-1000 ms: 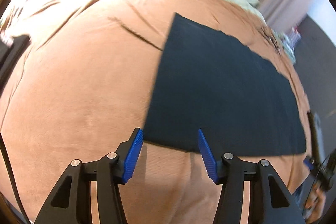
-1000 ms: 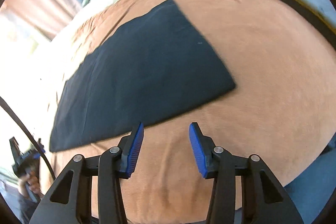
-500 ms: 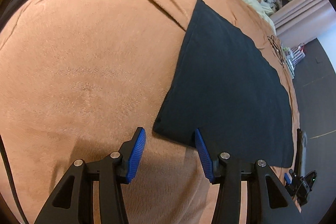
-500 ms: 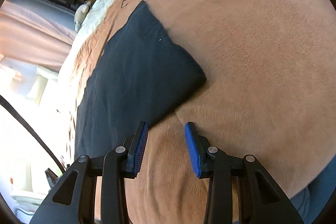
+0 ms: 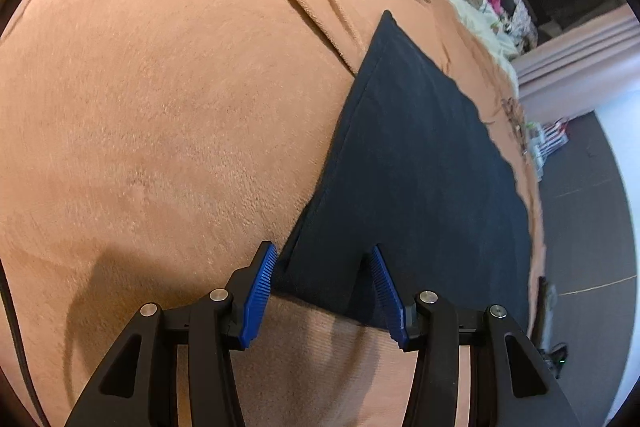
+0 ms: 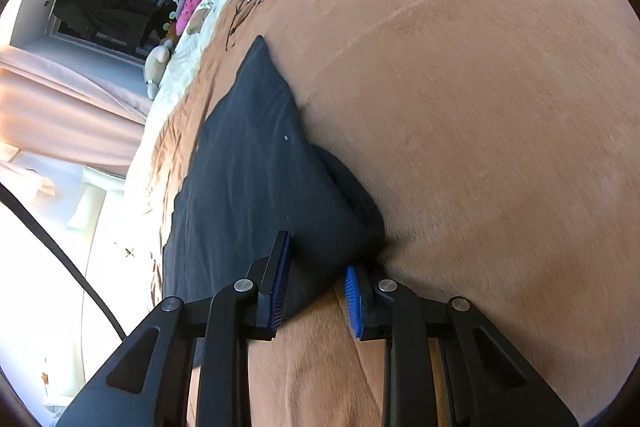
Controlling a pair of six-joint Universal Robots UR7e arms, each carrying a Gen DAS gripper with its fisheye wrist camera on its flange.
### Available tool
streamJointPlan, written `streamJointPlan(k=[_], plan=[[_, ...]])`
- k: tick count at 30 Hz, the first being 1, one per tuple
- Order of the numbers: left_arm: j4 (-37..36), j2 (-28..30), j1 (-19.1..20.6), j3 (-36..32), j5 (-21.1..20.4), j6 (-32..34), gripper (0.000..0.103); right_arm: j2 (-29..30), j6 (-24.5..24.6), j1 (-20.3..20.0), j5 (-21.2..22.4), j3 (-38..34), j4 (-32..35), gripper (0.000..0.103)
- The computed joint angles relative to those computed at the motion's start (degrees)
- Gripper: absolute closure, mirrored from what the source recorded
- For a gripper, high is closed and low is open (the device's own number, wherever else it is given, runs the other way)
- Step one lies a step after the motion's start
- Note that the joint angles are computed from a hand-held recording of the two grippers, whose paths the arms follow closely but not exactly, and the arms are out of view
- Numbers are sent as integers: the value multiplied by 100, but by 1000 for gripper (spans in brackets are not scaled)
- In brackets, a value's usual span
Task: Fold small clothes
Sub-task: 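Close both tools on the folded shirt's edge and lift it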
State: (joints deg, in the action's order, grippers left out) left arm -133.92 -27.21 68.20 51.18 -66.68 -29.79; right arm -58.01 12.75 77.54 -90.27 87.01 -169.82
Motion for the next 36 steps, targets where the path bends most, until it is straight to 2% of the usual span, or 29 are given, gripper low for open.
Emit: streamJointPlan(k=[7, 12, 16, 17, 20, 23, 26, 28, 31, 32, 34, 36], plan=[[-892, -172, 37, 505, -359, 2, 52, 123, -250, 47, -55, -64, -126, 82], [-859, 39, 18, 222, -328, 38, 52, 131, -261, 19, -4, -71, -111, 82], [-1187, 107, 36, 217, -318, -7, 52, 138, -246, 42, -58, -122, -68, 82], [-1295, 120, 43, 229, -379, -40, 52, 155, -235, 56, -81, -143, -69, 82], [-1694, 65, 110, 401, -945, -47, 52, 183, -225, 92, -160, -176, -78, 82], [-1646, 58, 73, 419, -1063, 47, 52, 232, -267, 172, -337, -227, -87, 82], [-1542, 83, 24, 390, -933, 81, 52, 256, -313, 234, -479, -254, -80, 82], [-1296, 142, -44, 270, -506, 142, 52, 256, -314, 254, -510, -284, -25, 82], [-1164, 234, -43, 107, -241, 34, 67, 254, -266, 262, -521, -336, 57, 86], [-1151, 257, -34, 68, -177, 14, 78, 254, -264, 257, -576, -358, 74, 91], [-968, 292, -22, -34, 15, -104, 92, 265, -195, 275, -662, -410, 96, 96], [-957, 308, 8, -65, -2, -149, 96, 272, -221, 317, -749, -448, 114, 101]])
